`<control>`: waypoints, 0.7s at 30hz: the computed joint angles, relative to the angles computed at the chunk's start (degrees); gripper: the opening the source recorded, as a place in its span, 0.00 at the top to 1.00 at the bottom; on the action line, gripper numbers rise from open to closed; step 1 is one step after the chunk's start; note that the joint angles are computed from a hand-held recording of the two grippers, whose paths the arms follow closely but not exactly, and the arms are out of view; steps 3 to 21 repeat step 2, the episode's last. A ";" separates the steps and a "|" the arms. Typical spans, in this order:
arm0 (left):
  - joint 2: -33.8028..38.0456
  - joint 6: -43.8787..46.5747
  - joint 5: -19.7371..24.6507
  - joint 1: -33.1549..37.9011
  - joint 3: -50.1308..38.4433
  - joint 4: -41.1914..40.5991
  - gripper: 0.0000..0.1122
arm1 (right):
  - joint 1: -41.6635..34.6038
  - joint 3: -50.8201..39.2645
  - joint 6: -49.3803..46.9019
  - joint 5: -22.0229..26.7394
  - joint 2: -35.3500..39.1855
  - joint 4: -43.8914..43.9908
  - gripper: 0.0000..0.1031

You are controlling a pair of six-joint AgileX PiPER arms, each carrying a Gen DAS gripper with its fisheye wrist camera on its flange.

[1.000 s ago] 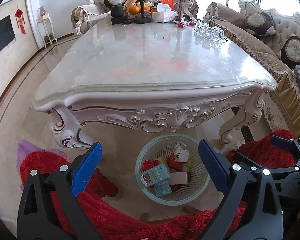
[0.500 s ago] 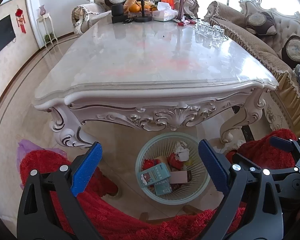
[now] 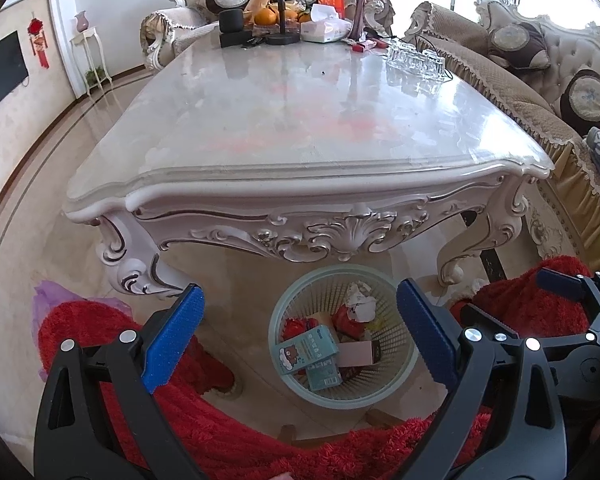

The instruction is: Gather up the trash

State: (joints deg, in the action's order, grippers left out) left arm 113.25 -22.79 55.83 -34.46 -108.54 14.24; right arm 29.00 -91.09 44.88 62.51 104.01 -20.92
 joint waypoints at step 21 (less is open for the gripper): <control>0.10 0.55 0.19 0.32 -0.18 -0.76 0.16 | -0.01 -0.12 0.01 0.06 0.00 0.01 0.07</control>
